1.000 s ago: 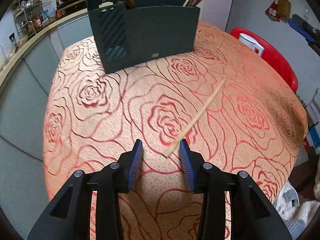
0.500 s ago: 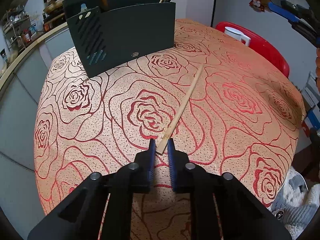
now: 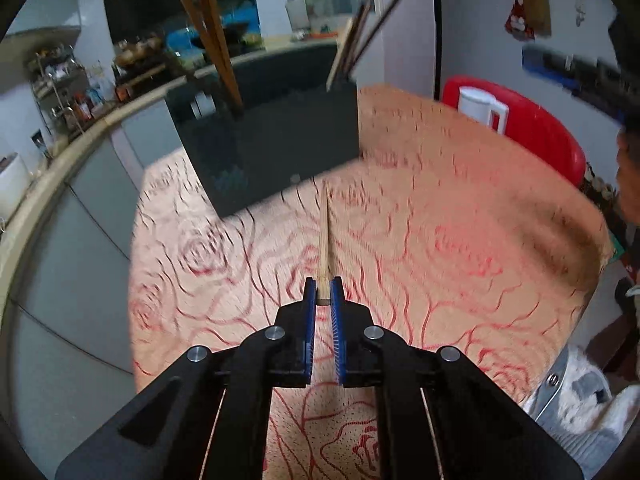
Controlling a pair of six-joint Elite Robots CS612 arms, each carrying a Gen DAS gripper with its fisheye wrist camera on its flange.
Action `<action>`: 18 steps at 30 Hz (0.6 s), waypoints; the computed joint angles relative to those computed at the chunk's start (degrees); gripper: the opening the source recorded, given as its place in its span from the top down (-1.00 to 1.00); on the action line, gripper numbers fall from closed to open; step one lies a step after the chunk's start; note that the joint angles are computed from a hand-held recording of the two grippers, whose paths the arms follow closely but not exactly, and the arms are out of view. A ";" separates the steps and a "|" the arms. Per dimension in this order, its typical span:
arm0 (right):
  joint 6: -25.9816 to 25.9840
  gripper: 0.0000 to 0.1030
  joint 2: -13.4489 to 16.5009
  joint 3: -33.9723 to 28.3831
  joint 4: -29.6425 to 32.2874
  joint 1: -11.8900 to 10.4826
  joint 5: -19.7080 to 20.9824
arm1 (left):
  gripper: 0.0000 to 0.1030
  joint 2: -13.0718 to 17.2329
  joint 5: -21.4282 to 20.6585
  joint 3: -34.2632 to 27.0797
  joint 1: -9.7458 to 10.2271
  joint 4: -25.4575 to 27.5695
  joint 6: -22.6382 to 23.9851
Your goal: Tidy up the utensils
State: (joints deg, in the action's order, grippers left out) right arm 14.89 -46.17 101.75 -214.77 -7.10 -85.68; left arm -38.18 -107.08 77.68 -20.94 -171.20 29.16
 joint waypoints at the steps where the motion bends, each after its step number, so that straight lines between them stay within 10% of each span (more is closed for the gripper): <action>1: 0.07 0.36 -0.01 0.12 -0.20 -0.01 0.02 | 0.86 -0.24 -0.23 0.08 0.00 -0.75 -0.27; 18: 1.32 0.36 -0.11 0.19 0.46 -0.52 1.28 | 0.86 -0.12 -0.18 -10.79 -1.30 6.36 -6.70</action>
